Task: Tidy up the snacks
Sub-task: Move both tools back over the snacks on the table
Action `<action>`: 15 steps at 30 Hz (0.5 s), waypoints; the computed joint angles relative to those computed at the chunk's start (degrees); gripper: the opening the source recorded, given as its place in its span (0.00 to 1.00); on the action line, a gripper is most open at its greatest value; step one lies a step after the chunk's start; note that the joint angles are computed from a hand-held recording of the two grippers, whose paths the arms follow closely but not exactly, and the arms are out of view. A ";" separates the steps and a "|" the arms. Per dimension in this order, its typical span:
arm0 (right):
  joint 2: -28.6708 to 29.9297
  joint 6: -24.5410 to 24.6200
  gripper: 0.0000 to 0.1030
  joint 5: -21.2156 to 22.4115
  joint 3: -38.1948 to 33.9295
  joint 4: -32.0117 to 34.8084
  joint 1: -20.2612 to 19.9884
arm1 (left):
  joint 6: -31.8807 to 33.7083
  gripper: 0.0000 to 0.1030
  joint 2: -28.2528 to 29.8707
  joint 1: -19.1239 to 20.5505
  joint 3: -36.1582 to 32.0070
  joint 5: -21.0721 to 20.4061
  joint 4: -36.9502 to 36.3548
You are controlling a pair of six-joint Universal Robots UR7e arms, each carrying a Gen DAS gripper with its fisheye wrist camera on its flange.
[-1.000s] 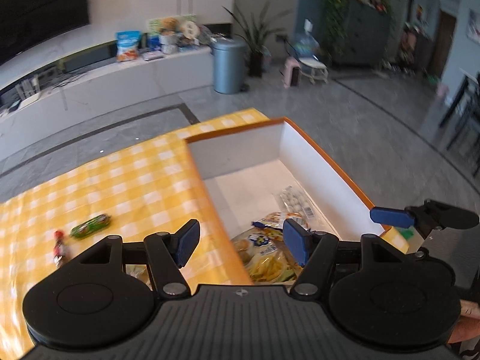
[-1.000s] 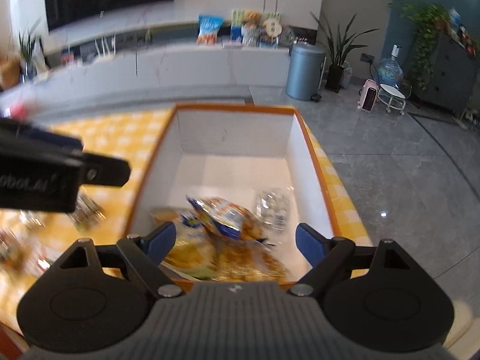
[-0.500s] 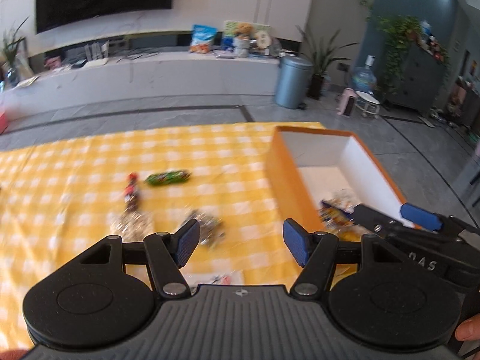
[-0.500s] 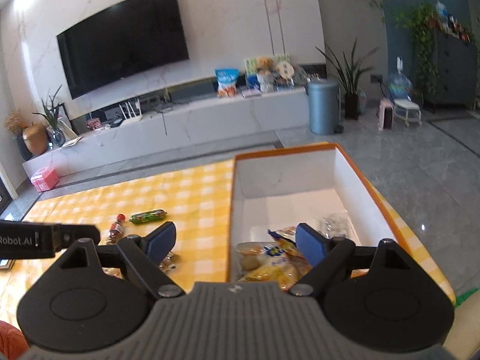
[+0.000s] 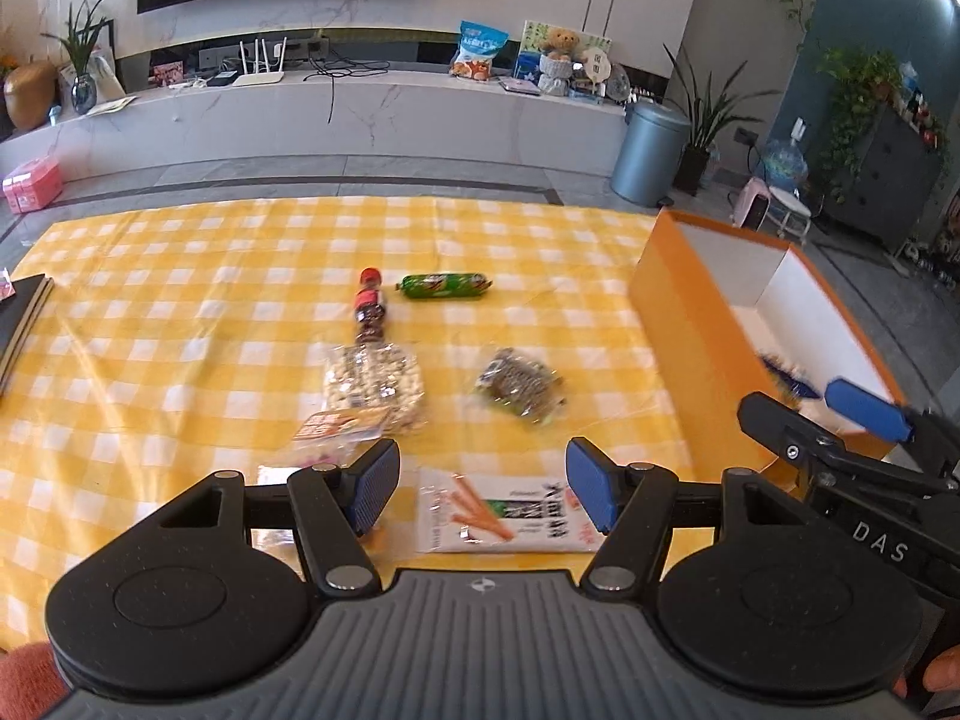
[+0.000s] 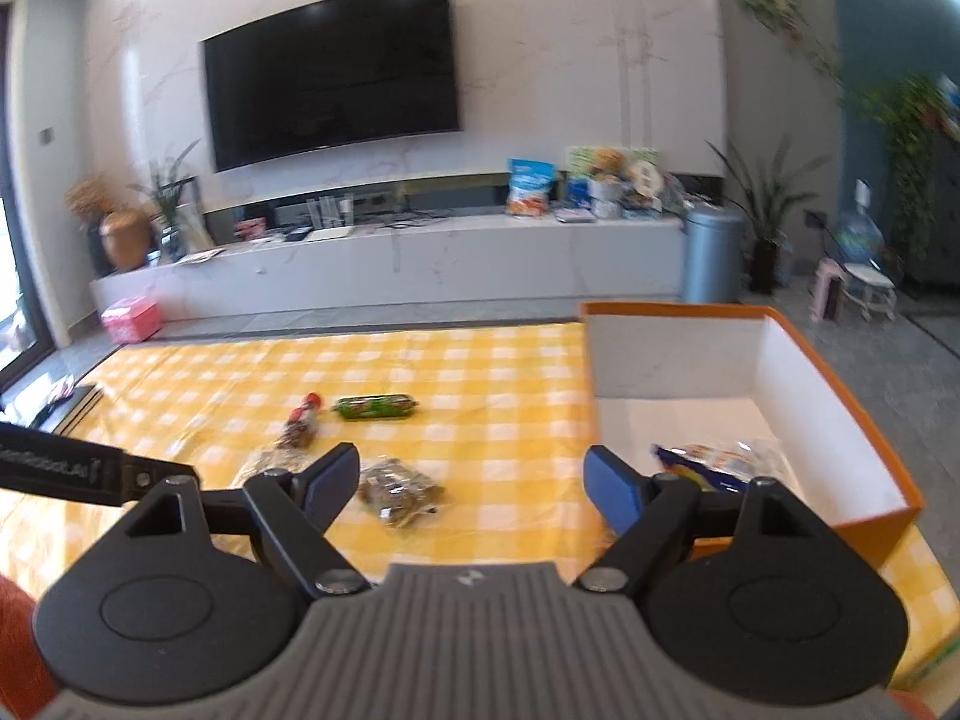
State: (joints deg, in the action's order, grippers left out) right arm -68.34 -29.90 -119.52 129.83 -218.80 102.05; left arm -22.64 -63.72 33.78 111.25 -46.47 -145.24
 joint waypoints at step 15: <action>5.42 -0.58 0.78 4.96 -4.14 11.39 -3.40 | -12.57 0.78 3.04 5.73 -10.34 2.23 22.33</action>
